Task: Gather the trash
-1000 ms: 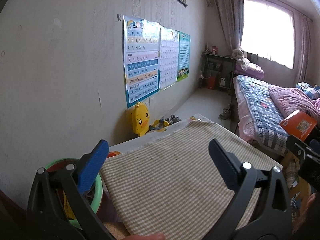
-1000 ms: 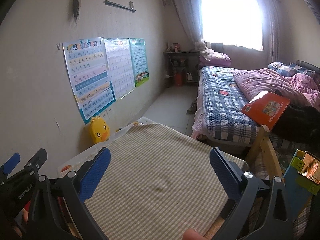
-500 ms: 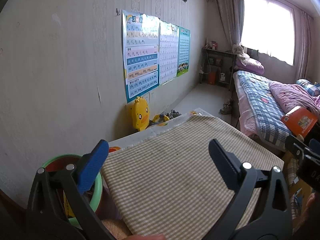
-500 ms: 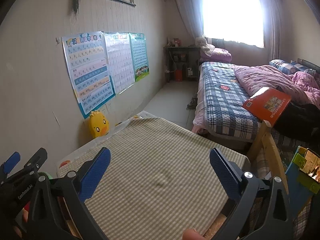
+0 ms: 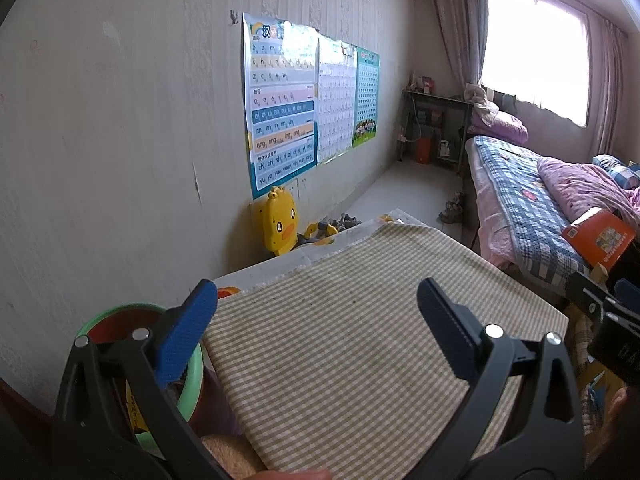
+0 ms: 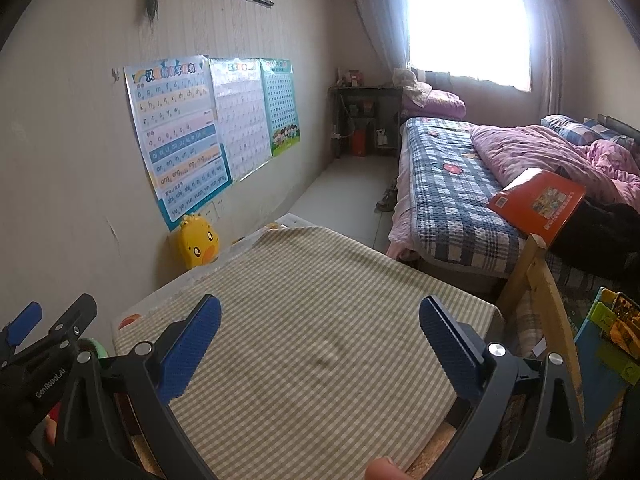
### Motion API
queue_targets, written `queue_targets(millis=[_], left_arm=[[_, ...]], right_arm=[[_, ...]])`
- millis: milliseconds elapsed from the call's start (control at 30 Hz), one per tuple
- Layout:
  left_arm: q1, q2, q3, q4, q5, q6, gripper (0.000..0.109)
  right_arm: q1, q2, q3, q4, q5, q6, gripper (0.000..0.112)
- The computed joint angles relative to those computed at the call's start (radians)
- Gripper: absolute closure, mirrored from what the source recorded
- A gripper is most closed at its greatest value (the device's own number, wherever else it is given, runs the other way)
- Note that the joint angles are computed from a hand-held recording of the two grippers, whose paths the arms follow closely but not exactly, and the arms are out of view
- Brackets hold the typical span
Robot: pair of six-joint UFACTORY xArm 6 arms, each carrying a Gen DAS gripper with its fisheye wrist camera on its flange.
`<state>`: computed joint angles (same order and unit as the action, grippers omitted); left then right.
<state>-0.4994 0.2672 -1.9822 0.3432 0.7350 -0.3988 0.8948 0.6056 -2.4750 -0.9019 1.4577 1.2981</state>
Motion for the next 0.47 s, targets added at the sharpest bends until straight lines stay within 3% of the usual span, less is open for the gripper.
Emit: queue_targets(millis=[133, 267, 400, 467], left_arm=[[0.000, 0.000, 0.003, -0.029, 0.010, 0.014, 0.011], [-0.004, 0.016, 0.014, -0.025, 0.016, 0.017, 0.011], [-0.006, 0.092, -0.006, -0.035, 0.055, 0.025, 0.011], [-0.009, 0.159, -0.051, -0.004, 0.076, 0.012, 0.011]], right_arm=[[-0.004, -0.013, 0.030, 0.009, -0.012, 0.013, 0.017], [-0.036, -0.080, 0.175, 0.049, -0.091, 0.068, 0.017], [-0.114, -0.113, 0.364, 0.096, -0.186, 0.119, 0.017], [-0.134, -0.097, 0.372, 0.112, -0.195, 0.111, 0.017]])
